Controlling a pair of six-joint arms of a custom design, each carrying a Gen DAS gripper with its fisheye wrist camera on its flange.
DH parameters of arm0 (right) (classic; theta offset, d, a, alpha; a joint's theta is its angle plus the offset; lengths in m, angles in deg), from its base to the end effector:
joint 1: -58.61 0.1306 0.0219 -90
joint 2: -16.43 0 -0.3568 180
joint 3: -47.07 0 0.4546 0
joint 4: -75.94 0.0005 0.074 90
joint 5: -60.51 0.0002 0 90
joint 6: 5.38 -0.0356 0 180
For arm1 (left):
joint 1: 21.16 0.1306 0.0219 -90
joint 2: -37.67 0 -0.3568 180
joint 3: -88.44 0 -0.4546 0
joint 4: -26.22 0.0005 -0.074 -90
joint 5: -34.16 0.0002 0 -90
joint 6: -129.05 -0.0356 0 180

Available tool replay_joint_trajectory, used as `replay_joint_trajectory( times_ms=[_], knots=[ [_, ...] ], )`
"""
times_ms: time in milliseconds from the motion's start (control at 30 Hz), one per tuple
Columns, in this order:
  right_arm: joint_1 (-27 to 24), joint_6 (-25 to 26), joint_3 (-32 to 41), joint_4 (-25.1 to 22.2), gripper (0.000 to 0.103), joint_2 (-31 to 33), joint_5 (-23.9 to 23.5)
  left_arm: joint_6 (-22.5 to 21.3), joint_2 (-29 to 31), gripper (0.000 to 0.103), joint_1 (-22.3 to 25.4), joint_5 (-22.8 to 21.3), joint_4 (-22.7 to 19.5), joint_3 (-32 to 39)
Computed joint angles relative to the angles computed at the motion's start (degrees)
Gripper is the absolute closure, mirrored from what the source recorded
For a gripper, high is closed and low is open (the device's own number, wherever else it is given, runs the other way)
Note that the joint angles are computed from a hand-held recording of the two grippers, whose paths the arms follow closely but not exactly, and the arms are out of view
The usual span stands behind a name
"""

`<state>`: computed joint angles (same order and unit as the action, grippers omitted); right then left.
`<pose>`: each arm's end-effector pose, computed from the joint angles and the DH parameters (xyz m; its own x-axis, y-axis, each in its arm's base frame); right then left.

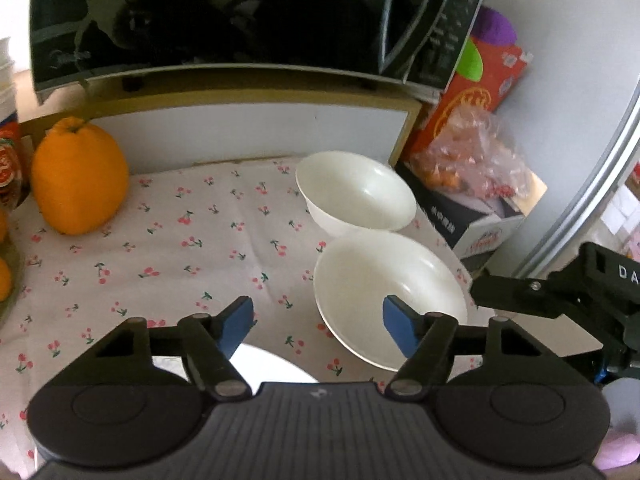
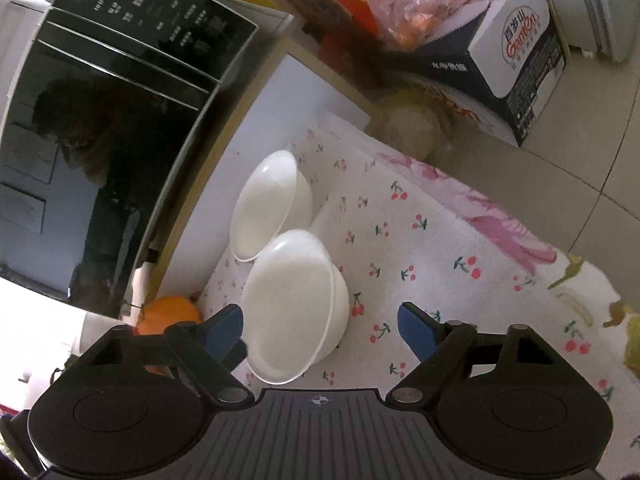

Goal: Organize plates and bowls
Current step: 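Move both tools to the next white bowl, then close both tools on the white bowl rim and lift it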

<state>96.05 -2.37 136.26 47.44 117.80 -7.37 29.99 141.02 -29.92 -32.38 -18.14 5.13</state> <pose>0.4988 0.3644 0.3146 -0.3632 0.8871 -0.2849 0.4992 0.4435 0.7444 0.6133 -0.1093 0.3420 -0.6977 0.2537 -0.6699 0.5034 0.8390 -0.2066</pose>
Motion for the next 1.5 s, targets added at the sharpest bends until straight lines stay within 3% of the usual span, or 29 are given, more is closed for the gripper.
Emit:
replay_joint_trajectory(
  times_ms=[333,467,567,767,1167,1500],
  knots=[
    [0.3,-2.2,2.6,-0.9,0.055,3.0,-1.1,-2.5,0.8,0.054,-0.7,0.2,-0.5,0.2],
    [0.3,-1.9,3.1,-0.9,0.07,3.6,-1.9,-0.5,1.6,0.063,0.0,2.3,-1.0,1.0],
    [0.3,-1.9,3.2,-0.8,0.076,3.7,-2.1,1.7,2.0,0.067,0.6,3.7,-1.1,1.5],
    [0.3,-2.5,2.6,0.0,0.083,3.5,-1.8,3.2,2.2,0.081,1.0,4.9,-0.6,1.6],
    [0.2,-4.9,1.3,1.1,0.083,3.3,-0.8,5.9,2.4,0.086,0.5,6.1,1.9,0.7],
    [0.4,-4.4,1.6,0.0,0.088,3.4,1.1,7.1,2.5,0.094,0.3,5.5,0.7,0.9]
  ],
)
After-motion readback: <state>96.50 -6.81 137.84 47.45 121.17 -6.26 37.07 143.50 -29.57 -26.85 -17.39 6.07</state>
